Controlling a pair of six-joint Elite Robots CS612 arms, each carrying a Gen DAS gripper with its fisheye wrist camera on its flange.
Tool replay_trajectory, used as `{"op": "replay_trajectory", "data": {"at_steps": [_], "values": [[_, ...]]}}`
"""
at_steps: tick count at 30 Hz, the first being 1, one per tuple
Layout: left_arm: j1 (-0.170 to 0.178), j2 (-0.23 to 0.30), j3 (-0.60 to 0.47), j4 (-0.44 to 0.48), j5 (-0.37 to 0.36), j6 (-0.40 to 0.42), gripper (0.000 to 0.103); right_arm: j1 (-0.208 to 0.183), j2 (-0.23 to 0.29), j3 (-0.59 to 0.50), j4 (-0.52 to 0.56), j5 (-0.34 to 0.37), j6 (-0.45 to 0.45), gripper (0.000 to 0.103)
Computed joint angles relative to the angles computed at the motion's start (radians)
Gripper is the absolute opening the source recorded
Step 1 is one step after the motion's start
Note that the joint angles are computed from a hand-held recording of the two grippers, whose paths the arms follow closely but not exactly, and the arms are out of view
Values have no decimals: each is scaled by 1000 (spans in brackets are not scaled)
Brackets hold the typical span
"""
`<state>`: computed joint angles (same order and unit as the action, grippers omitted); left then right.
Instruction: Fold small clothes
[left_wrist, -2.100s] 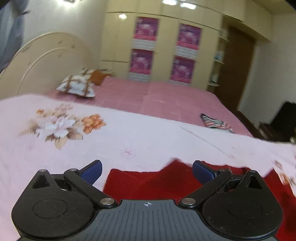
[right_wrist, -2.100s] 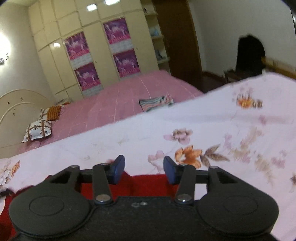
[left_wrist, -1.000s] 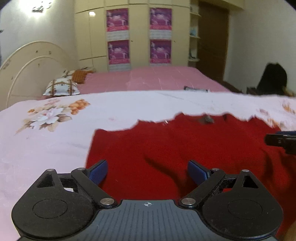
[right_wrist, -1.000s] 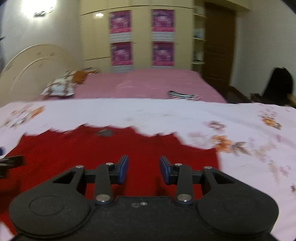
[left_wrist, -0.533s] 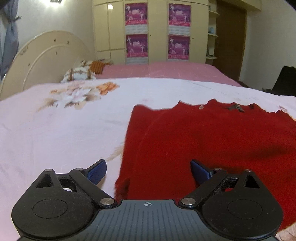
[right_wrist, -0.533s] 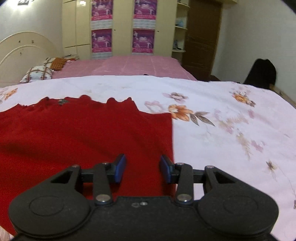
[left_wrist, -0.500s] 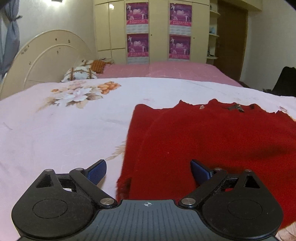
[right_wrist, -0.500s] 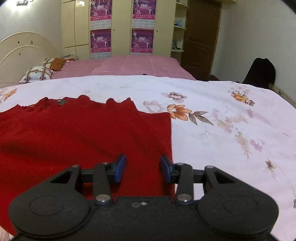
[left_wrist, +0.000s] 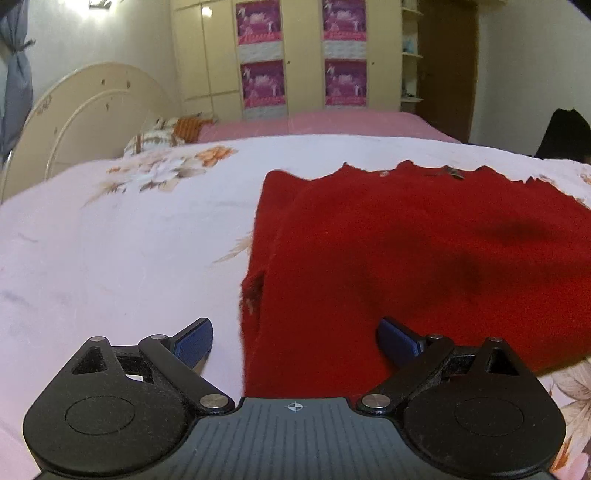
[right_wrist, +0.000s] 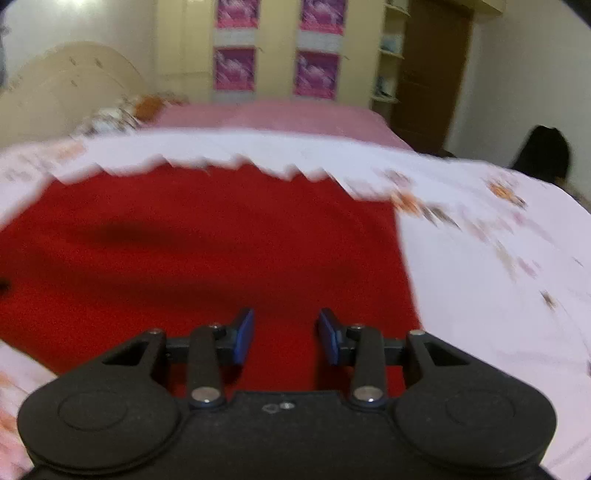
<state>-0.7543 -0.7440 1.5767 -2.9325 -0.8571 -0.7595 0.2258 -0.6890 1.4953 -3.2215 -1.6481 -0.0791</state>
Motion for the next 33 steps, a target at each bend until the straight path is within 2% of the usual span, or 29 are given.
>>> {"op": "replay_trajectory", "data": {"at_steps": [2,8,15,20,24,29,32,33], "values": [[-1,-1,-1,11,6,16,96,-4,-7,1,17,-17,13,43],[-16,-26,10,58,20,-2,96,5,-21,8,40,-53,16,43],[-39,-39,6,8,33,58,96,17,-41,30,-5,-19,26,43],[-48,-35,-11,-53,5,100,96,29,-47,28,-15,7,15,43],[-44,-20,-30,-41,-32,104,96,36,-43,23,-7,12,10,44],[-38,-7,-35,29,-72,66,96,40,-35,23,24,-14,12,44],[-34,-4,-19,-8,-87,54,96,37,-28,23,57,-49,5,44],[-33,-5,-15,-14,-90,57,96,31,-27,31,41,-43,0,49]]}}
